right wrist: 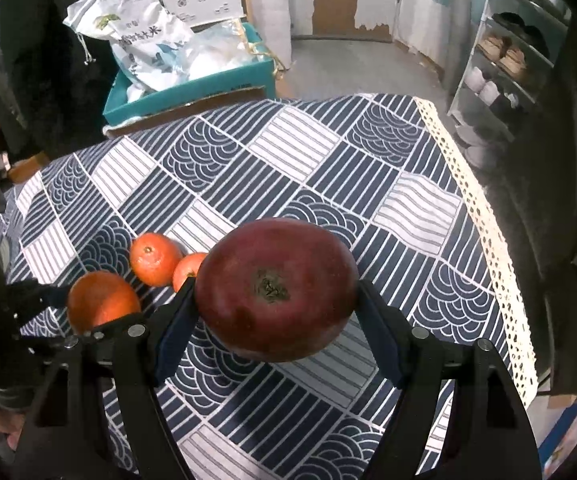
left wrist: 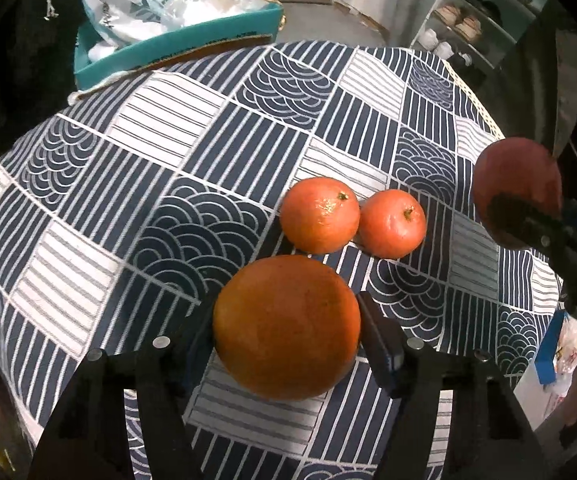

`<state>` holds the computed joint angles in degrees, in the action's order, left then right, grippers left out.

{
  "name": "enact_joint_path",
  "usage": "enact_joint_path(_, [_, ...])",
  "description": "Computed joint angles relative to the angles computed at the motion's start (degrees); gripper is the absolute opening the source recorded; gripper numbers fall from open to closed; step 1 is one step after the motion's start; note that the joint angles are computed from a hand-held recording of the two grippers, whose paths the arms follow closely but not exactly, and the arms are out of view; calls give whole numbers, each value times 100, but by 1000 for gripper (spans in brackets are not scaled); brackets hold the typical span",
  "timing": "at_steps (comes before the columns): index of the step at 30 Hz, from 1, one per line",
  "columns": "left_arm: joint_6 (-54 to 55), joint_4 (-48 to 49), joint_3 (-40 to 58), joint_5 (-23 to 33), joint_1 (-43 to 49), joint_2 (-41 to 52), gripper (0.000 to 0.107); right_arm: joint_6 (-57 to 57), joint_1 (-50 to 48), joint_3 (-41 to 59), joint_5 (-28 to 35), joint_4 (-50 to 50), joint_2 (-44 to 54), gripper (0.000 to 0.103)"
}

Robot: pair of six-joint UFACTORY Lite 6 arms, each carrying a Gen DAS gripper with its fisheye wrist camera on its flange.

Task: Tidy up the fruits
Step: 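Carry the orange with the left tool while the right tool carries the red apple toward the plate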

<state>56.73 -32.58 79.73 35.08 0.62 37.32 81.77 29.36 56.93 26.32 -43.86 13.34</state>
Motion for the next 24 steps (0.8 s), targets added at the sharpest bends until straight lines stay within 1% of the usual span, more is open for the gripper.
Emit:
enact_joint_path(5, [56,-108,58,315,281,-274,68,-18,115,204,197,-59,-73,77])
enact_joint_path(15, [390,-418,-26,605,730,-1038,67,-92,450,701,701,-218,-285,77])
enact_joint_path(24, [705,-777,-4,1134,1170,-1760,67,-206,825,1214,1209,-333,-390,77])
